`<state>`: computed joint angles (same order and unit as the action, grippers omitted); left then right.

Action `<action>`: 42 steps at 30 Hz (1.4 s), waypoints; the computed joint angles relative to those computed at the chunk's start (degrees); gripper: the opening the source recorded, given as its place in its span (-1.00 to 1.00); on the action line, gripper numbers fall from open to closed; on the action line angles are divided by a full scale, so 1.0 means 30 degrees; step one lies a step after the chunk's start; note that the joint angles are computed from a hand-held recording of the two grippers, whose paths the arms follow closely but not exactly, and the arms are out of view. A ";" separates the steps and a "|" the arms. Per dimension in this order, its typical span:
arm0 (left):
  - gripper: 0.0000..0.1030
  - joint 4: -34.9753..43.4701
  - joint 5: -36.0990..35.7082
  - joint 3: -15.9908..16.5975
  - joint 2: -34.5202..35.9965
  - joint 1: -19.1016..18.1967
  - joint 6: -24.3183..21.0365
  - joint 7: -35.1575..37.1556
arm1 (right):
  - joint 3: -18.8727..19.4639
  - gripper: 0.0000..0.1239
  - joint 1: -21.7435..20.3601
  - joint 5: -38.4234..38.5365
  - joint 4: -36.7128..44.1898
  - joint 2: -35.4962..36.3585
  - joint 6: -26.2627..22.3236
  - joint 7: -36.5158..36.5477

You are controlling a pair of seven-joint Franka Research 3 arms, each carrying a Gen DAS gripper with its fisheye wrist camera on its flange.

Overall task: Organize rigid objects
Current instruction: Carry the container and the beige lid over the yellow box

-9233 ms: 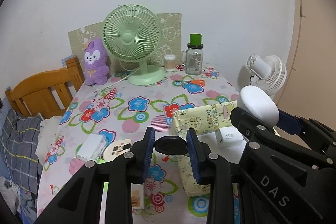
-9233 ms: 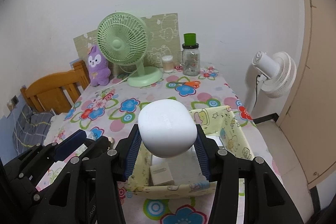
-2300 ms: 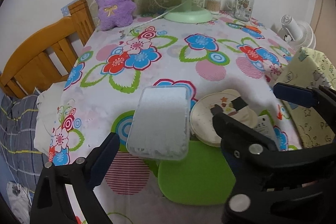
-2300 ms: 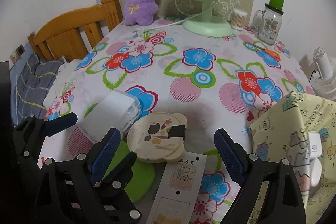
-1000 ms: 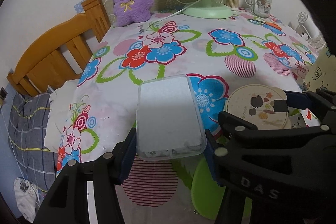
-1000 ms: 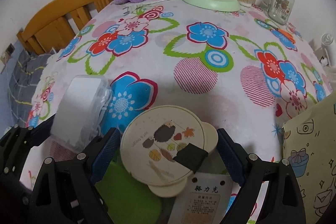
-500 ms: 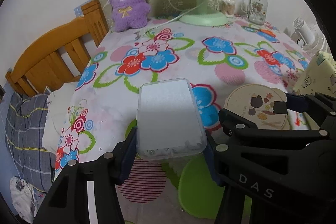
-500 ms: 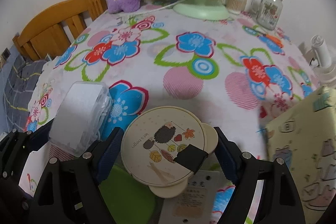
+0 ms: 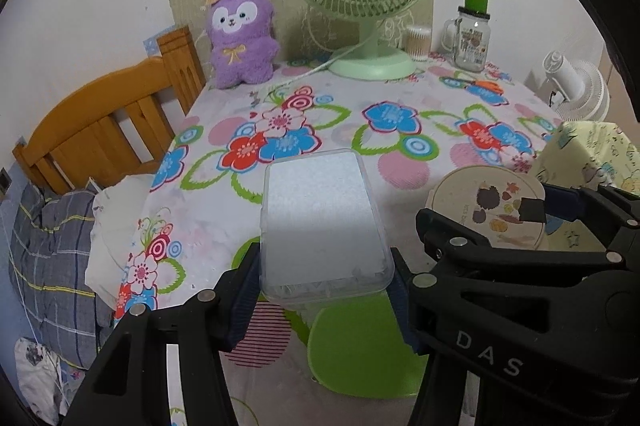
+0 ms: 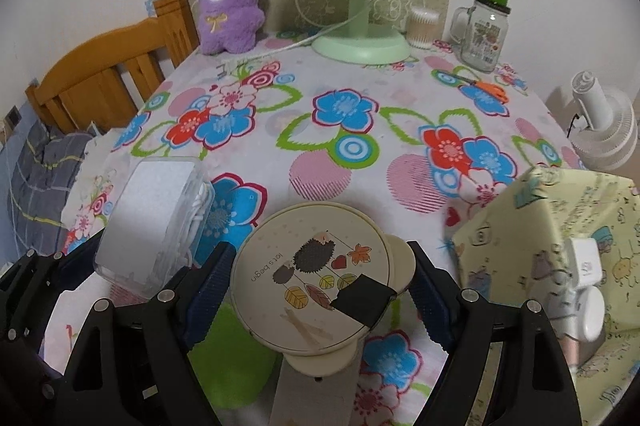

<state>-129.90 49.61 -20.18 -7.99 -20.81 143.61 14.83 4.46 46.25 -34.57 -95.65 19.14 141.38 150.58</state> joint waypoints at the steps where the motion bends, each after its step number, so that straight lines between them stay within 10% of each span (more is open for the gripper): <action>1: 0.18 0.0007 0.0023 -0.0061 -0.0105 -0.0051 -0.0102 -0.0040 | -0.0042 0.36 0.0062 -0.0158 -0.0226 -0.0254 0.0015 0.0159; 42: 0.18 0.1452 0.0885 -0.2289 -0.1908 -0.1869 -0.3899 -0.2626 | 0.3531 0.36 -0.3281 -0.3342 -0.6605 -0.7394 0.1224 0.3007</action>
